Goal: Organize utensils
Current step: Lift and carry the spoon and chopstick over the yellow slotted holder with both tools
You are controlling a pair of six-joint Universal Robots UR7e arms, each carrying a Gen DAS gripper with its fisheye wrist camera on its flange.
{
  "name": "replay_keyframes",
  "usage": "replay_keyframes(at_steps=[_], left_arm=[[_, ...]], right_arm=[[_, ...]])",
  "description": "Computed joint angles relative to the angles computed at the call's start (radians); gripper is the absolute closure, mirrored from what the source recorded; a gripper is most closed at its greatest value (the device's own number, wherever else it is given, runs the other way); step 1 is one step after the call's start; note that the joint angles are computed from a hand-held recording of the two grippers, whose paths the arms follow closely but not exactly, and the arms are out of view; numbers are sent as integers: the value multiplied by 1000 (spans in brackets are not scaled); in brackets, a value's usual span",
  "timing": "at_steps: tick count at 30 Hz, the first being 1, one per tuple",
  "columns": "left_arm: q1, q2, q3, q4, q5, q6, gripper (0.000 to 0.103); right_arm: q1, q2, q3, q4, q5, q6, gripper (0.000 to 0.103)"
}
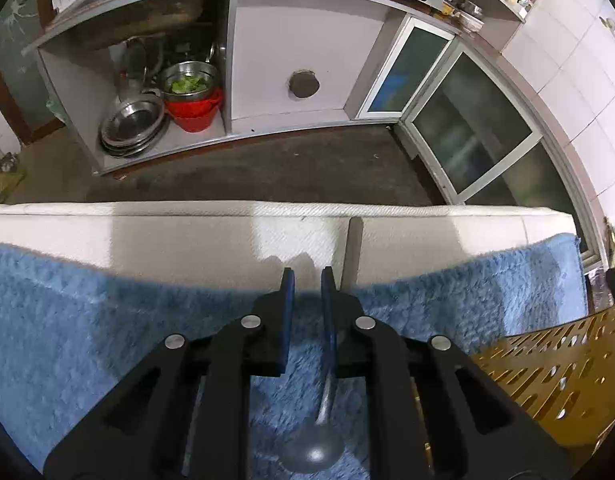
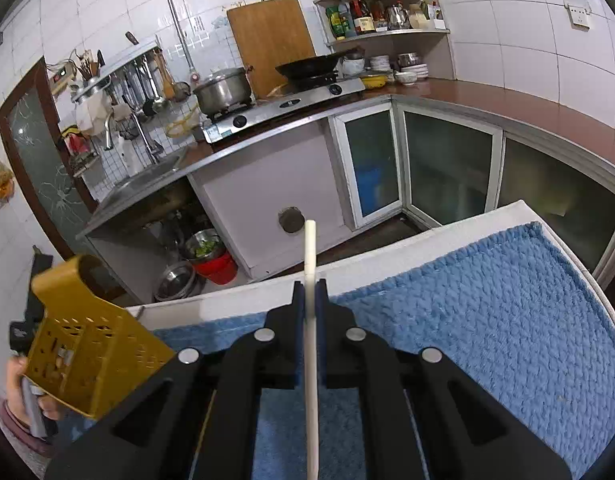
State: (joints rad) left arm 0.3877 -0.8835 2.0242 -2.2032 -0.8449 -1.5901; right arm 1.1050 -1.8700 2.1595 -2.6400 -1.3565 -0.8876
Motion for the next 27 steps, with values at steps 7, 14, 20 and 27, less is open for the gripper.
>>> replay_keyframes(at_steps=[7,14,20,27], left_arm=[[4,3,32,-106,2,72,92],[-25,8,4,-12,-8,66,90],[-64,-20,47,-13,-34,50,68],[-102,-11,44,66,-57,30,64]], right_arm=[[-6,13,14,-31,-8,-21,97],[-13,13,20,-49,-7,-34,97],[-22,14,19,-45,-2,-39,97],[-25,8,23,-51,2,-36,97]])
